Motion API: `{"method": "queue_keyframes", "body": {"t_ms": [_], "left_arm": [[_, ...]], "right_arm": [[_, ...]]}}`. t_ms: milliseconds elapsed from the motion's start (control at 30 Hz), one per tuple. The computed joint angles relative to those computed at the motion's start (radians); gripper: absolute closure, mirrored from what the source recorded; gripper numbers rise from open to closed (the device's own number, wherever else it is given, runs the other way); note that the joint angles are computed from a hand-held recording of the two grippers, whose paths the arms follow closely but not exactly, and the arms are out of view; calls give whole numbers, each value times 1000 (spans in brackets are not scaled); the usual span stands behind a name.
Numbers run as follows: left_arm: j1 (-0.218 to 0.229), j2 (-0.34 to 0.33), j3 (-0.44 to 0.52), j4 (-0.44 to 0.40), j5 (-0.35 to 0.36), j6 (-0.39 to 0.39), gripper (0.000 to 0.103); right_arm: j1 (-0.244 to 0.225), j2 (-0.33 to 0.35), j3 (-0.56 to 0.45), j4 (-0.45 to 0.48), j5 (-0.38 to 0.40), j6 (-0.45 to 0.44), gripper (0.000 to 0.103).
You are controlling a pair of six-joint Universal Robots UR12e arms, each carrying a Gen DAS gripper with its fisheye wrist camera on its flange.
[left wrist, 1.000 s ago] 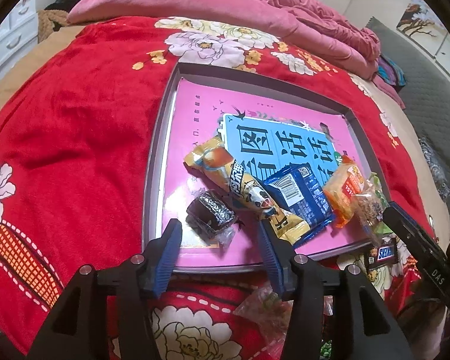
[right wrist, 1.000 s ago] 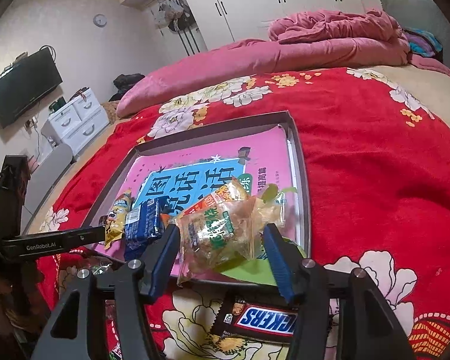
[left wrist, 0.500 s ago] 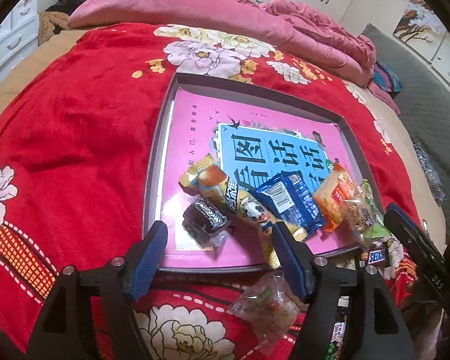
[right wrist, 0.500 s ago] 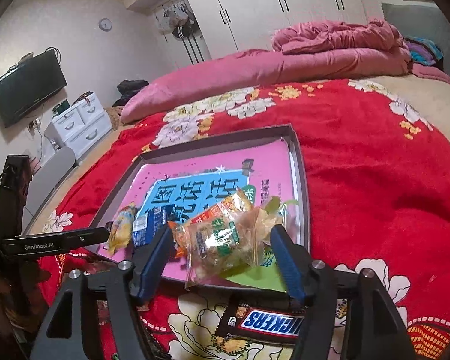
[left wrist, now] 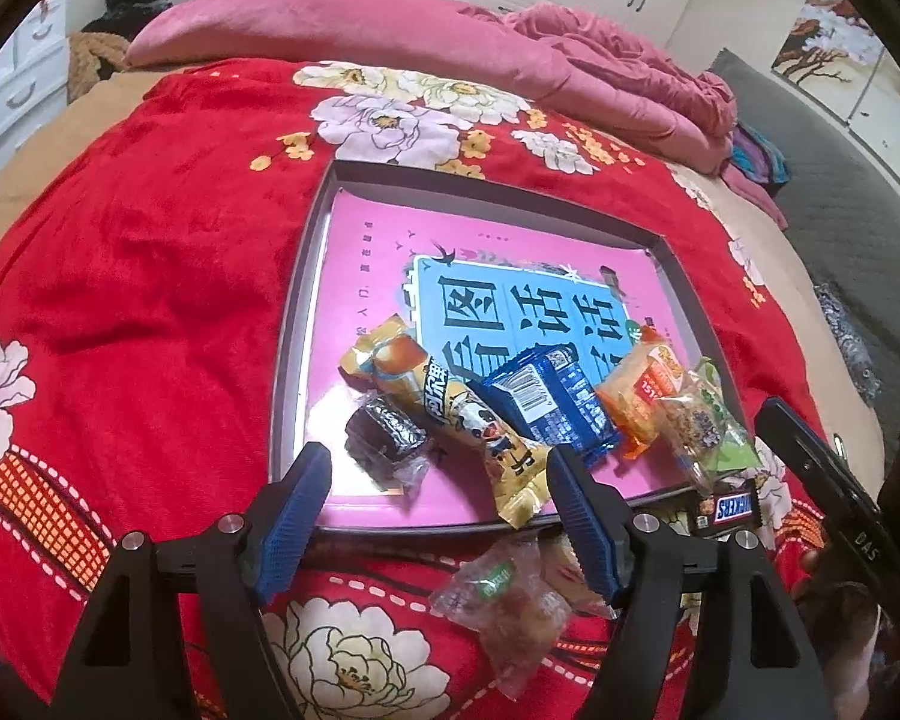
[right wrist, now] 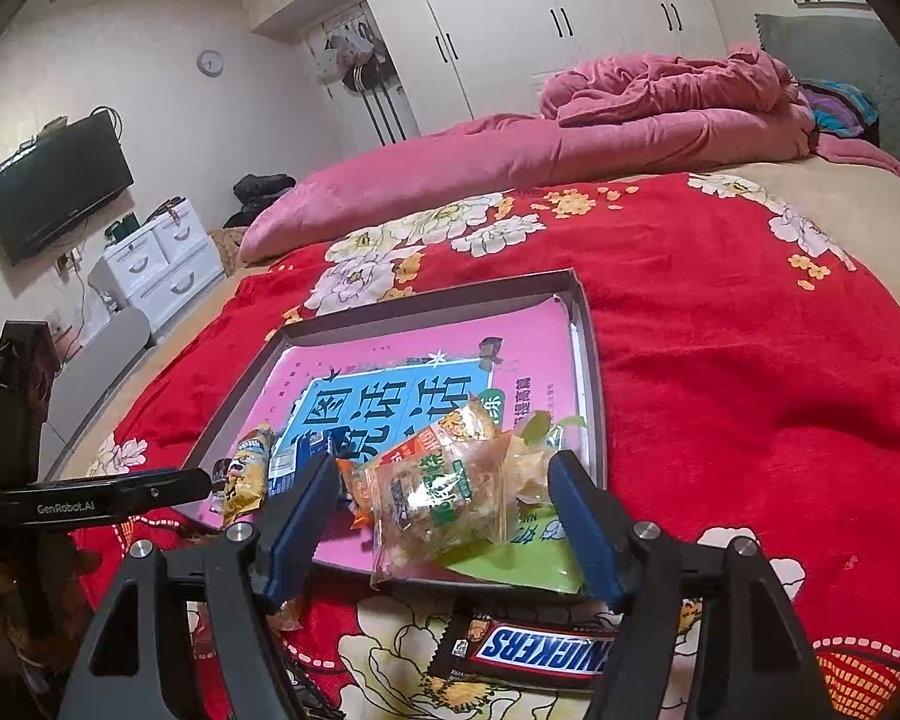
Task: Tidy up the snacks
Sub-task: 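Pull both open tools back from the tray toward the loose snacks on the bedspread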
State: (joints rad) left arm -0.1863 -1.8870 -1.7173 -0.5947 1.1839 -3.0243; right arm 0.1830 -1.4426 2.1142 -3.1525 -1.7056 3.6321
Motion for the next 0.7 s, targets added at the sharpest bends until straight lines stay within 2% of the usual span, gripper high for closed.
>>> {"method": "queue_keyframes", "body": {"t_ms": [700], "left_arm": [[8, 23, -19, -3, -38, 2, 27]], "right_arm": [[-12, -29, 27, -18, -11, 50, 24]]}}
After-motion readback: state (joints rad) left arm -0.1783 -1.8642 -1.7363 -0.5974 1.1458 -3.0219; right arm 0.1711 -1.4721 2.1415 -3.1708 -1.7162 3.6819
